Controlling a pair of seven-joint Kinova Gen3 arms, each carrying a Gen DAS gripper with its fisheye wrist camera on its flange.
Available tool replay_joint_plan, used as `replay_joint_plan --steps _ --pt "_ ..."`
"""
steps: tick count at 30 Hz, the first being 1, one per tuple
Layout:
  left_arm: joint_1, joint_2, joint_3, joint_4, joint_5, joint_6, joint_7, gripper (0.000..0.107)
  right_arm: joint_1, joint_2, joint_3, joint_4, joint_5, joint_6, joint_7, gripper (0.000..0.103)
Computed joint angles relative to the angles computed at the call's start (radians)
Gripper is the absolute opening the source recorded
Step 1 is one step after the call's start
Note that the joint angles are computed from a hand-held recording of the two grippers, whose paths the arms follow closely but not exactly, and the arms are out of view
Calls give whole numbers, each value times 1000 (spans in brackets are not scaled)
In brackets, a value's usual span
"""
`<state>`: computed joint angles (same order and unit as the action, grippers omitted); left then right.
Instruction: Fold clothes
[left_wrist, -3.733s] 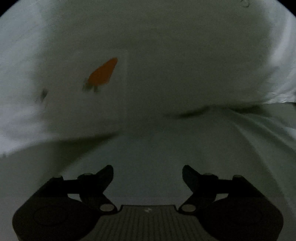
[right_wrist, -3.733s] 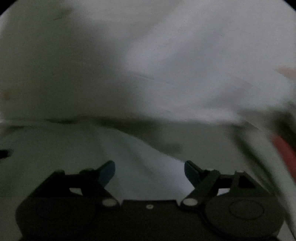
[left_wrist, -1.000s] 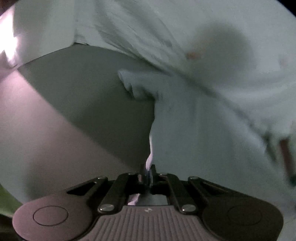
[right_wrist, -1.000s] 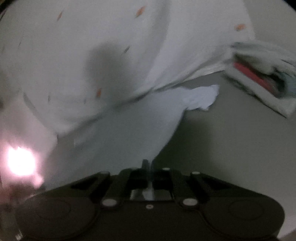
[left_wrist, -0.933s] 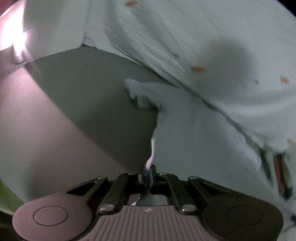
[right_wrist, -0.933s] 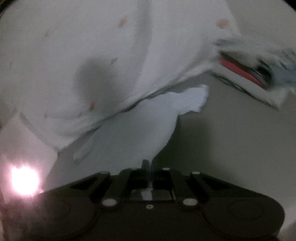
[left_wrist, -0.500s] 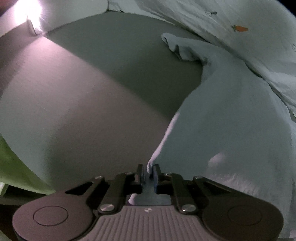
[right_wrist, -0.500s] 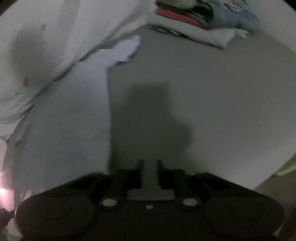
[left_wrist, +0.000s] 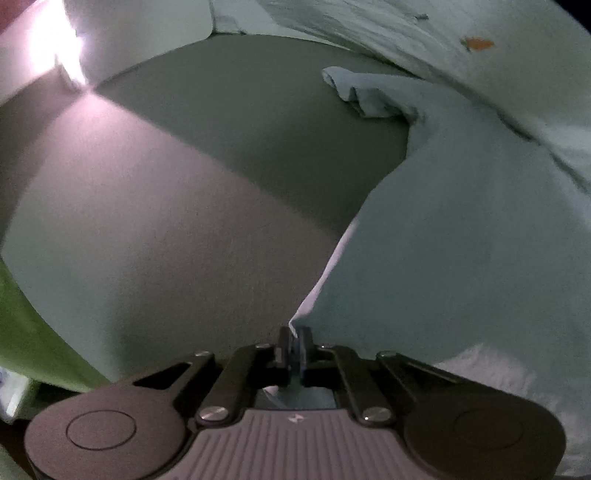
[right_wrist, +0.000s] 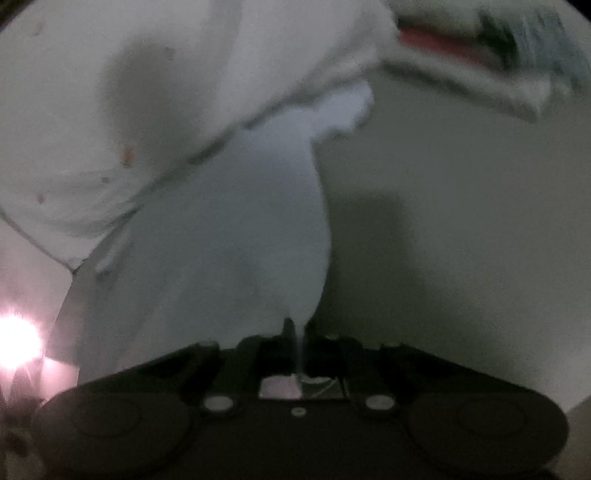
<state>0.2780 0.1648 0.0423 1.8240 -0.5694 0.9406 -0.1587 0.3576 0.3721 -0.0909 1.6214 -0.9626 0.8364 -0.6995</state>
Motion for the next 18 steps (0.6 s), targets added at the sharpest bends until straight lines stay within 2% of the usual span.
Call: replay_joint_plan --steps 2,4,7,9,10,12,13,14,15,17,18 --pt "15 -61 6 1 -23 14 39 4 37 -34 -10 -13 -24 37 19 4" --pt "15 -99 27 -9 -39 35 63 5 2 -54 52 -53 9 83 -28 4" --pt "-7 -72 51 -23 -27 53 44 6 -136 -31 176 -76 131 85 -95 4" --pt "-33 -16 46 -28 45 43 -6 6 -229 2 251 -83 212 74 -149 6" --pt "-45 12 48 -24 72 37 -16 11 -275 13 286 -82 253 65 -173 7" --pt "-13 34 15 -24 77 35 -14 14 -356 5 339 -75 334 40 -220 22" --pt "-2 40 11 -36 71 54 -15 18 -372 -10 337 -73 375 22 -247 27" --pt "0 45 12 -55 75 81 -27 24 -376 -21 317 -70 416 -11 -270 43" --pt "8 49 8 -67 70 100 -28 25 -381 -32 300 -68 456 -44 -293 55" --pt "24 43 4 -71 66 129 -14 34 -380 -51 255 -62 538 -115 -330 56" --pt "26 38 3 -68 70 133 -2 37 -375 -58 228 -58 578 -152 -347 66"
